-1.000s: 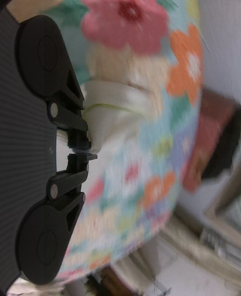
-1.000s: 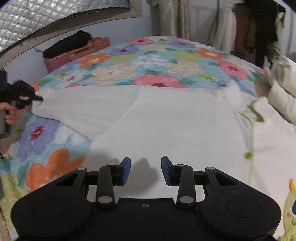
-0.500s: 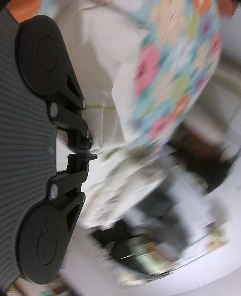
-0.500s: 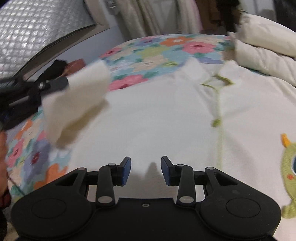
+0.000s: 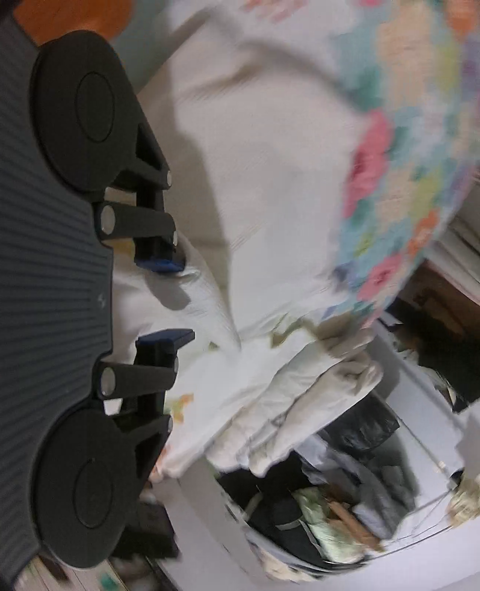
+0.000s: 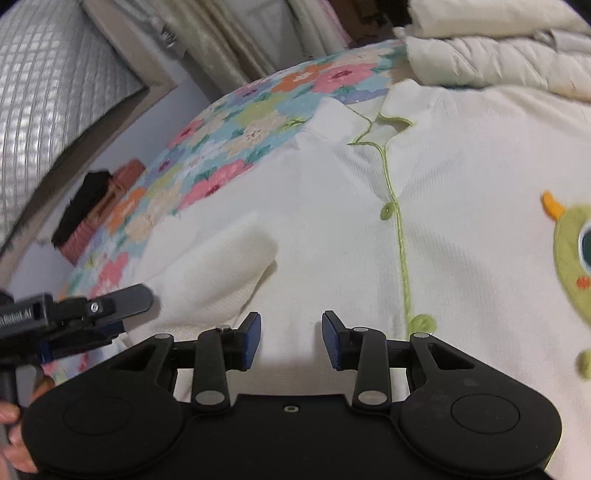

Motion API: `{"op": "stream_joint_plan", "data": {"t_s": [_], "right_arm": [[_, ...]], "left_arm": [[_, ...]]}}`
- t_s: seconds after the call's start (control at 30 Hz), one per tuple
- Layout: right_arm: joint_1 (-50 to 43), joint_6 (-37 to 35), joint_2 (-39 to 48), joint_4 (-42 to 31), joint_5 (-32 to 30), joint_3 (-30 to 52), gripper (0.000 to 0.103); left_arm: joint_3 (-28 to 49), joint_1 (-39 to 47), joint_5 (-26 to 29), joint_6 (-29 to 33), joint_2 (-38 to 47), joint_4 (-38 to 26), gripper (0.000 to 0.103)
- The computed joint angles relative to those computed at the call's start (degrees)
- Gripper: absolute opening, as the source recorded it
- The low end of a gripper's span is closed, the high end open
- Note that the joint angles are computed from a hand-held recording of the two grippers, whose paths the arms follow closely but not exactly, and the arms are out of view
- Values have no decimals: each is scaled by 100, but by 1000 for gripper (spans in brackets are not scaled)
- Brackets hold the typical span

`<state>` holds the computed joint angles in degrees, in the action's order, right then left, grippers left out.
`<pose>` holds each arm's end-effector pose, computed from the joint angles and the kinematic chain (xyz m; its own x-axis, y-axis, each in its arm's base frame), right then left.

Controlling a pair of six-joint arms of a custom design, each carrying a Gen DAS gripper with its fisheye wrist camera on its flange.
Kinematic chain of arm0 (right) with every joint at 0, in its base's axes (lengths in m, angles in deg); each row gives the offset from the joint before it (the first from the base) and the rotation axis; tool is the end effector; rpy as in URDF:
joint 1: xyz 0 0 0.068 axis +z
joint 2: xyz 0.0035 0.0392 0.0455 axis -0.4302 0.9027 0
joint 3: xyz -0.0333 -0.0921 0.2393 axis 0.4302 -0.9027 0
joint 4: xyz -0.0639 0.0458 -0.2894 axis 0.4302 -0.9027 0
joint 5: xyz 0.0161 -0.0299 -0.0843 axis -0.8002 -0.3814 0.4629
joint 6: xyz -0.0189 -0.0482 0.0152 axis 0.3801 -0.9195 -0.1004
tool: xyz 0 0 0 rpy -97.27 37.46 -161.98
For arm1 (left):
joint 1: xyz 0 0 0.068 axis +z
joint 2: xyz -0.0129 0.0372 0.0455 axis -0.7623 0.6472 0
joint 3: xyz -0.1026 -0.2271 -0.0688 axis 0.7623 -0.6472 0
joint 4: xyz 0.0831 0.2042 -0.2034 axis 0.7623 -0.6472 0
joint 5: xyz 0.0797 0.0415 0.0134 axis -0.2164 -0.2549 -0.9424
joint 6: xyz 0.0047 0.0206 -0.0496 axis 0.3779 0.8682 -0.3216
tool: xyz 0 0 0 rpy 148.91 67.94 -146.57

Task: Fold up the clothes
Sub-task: 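Carry the sleeve across the shirt body with the left tool, release, then reach the right tool to the other sleeve cuff and close on it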

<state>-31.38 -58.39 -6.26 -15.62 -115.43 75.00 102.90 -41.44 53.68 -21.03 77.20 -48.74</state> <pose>0.2696 -0.0090 0.1802 -0.8063 0.1875 -0.5610 -0.1397 0.8612 0.4886 0.2525 0.0145 0.1703 -0.7325 -0.3093 -0.6065 0.1519 0.7941 -0.5885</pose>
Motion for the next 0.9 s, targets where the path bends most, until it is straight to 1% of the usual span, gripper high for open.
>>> {"op": "stream_joint_plan", "data": {"t_s": [0.03,0.07,0.1,0.13,0.2,0.23,0.27,0.3,0.33,0.4,0.43,0.47,0.5,0.57,0.6,0.63,0.67,0.7,0.73,0.8,0.83,0.87,0.9], "right_arm": [[40,87,-81,-5,24,-42,42],[82,126,-200,-43,59,-96,42],[147,109,-323,-98,96,-143,43],[231,71,-436,-156,137,-180,43],[405,-25,-636,-267,246,-234,45],[500,-99,-730,-321,360,-255,46],[599,-169,-837,-379,497,-278,47],[683,-256,-948,-442,711,-297,48],[793,-342,-1112,-502,1135,-341,51],[873,-433,-1282,-659,2096,-370,53],[895,-463,-1329,-723,2567,-379,53],[918,-490,-1366,-773,3040,-390,53],[728,-471,-1408,-824,3016,-404,53],[222,-412,-1499,-978,2409,-418,53],[140,-463,-1589,-1011,2288,-452,53],[158,-556,-1714,-1013,2276,-506,53],[178,-649,-1840,-1017,2264,-559,53],[197,-741,-1965,-1023,2251,-610,53],[244,-837,-2066,-1014,2238,-660,53],[380,-1128,-2109,-981,2180,-621,53],[461,-1245,-2080,-942,2205,-558,53],[527,-1356,-2047,-880,2250,-485,53],[553,-1416,-2017,-839,2262,-420,53]], "left_arm": [[-20,2,-256,195,-107,-37,42],[-61,60,-290,249,-167,-42,42],[-89,126,-285,286,-201,-49,42],[-47,228,-24,207,-83,-54,42],[-111,304,657,57,133,239,36],[-121,100,700,242,180,270,23],[-135,-232,504,565,129,166,18],[-133,-565,307,850,105,72,18],[-145,-833,213,967,112,7,18],[-118,-1137,337,1011,198,-204,20],[-115,-1233,389,958,206,-305,24],[-141,-1300,363,969,111,-413,31],[-163,-1363,331,991,11,-527,34],[-177,-1385,244,1143,-286,-854,42],[-177,-1368,235,1200,-444,-1041,46],[-120,-1302,308,1270,-521,-1280,61],[-5,-1267,356,1349,-442,-1480,73],[125,-1253,408,1457,-306,-1679,76],[233,-1195,448,1597,-159,-1905,76],[519,-1072,452,1976,263,-2438,73],[581,-1056,302,2050,292,-2563,73],[641,-1042,150,2119,320,-2682,68],[687,-1021,5,2187,324,-2781,66]]}}
